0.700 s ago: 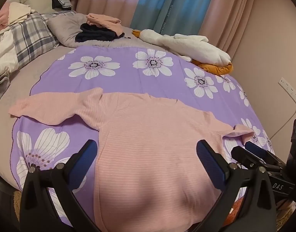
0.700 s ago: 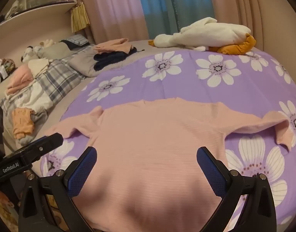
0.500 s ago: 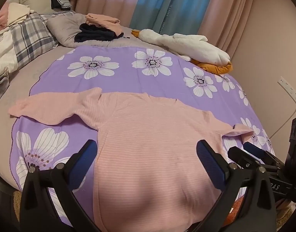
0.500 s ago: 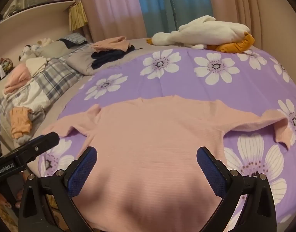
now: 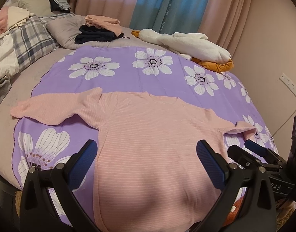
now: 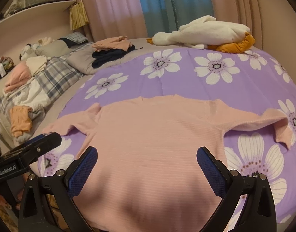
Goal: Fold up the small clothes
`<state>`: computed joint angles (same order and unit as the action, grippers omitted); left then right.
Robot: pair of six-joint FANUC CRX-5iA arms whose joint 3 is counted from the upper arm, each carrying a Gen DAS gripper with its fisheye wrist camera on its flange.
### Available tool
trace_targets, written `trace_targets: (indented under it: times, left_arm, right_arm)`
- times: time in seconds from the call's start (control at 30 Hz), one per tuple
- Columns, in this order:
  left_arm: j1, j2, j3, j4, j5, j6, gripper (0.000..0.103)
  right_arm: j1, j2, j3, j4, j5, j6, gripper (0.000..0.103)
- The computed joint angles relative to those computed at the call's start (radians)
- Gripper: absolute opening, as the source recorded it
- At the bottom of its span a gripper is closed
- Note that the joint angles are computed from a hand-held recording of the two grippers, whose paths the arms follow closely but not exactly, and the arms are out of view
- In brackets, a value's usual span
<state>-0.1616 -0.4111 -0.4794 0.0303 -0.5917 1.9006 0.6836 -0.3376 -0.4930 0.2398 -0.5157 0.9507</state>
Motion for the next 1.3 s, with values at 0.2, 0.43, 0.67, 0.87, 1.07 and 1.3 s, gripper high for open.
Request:
trace_targets:
  times: [0.2, 0.43, 0.67, 0.87, 1.07, 1.3]
  left_arm:
    - [-0.015, 0.007, 0.021, -0.043, -0.009, 0.044, 0.102]
    - [-0.017, 0.003, 0.012, -0.052, 0.019, 0.045, 0.102]
    - [-0.024, 0.009, 0.024, -0.044, 0.0, 0.05, 0.102]
    - [-0.038, -0.004, 0.005, -0.076, 0.071, 0.075, 0.102]
    - [-0.037, 0.0, 0.012, -0.065, 0.05, 0.061, 0.102]
    - [-0.049, 0.02, 0.048, -0.081, -0.015, 0.061, 0.102]
  right_arm:
    - [0.007, -0.002, -0.009, 0.031, -0.004, -0.029, 0.102]
    - [0.005, -0.002, -0.008, 0.023, -0.005, -0.021, 0.102]
    - [0.011, -0.006, -0.022, 0.048, 0.004, -0.042, 0.102]
    - [0.013, -0.007, -0.024, 0.054, 0.002, -0.051, 0.102]
    - [0.013, -0.007, -0.024, 0.051, 0.0, -0.05, 0.102]
    - [0.014, -0.01, -0.027, 0.054, 0.002, -0.052, 0.102]
